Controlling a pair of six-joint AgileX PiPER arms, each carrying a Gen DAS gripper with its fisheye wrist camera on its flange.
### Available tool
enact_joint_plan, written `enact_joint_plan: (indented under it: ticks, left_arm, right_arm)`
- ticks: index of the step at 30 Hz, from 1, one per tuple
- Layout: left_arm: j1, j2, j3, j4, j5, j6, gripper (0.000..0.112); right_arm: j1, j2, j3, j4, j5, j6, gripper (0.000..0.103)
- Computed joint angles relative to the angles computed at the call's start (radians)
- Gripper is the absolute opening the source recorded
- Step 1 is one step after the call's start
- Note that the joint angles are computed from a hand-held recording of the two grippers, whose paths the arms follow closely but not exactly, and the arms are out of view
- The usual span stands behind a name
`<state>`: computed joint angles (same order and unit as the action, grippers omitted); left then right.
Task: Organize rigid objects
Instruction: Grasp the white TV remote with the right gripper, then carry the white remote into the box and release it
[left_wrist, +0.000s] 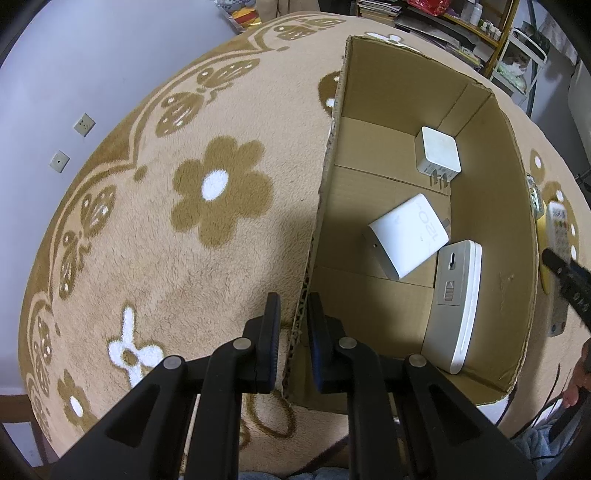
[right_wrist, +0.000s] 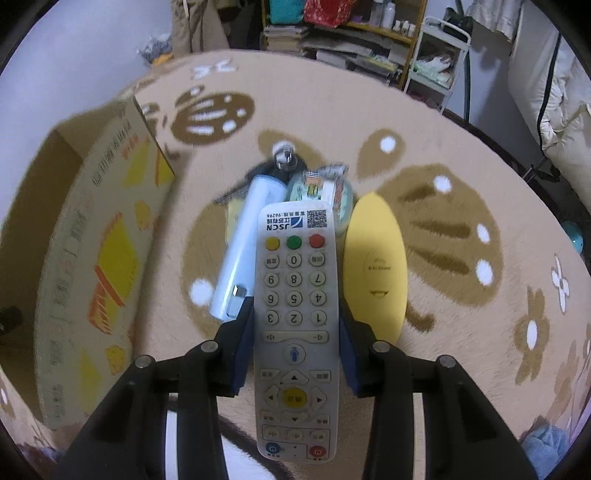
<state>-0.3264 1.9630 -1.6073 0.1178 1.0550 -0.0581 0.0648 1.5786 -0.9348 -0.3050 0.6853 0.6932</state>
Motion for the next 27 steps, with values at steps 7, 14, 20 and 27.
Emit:
enact_joint_plan:
  ticks: [7, 14, 20, 27]
  left_arm:
    - [0.001, -0.001, 0.001, -0.003, 0.000, -0.001, 0.014]
    - [0.005, 0.001, -0.001, -0.005, 0.001, 0.008, 0.014]
    - [-0.001, 0.002, -0.001, 0.005, 0.000, 0.003, 0.014]
    - [-0.005, 0.001, 0.001, 0.010, -0.002, -0.003, 0.014]
  right_arm:
    - [0.042, -0.043, -0.057, -0.007, -0.014, 0.004, 0.044]
    - [0.138, -0.060, -0.149, -0.044, -0.058, 0.026, 0.044]
    - [0.203, 0.007, -0.250, 0.000, -0.095, -0.006, 0.044]
    - [0.270, 0.053, -0.235, -0.009, -0.195, 0.045, 0.044]
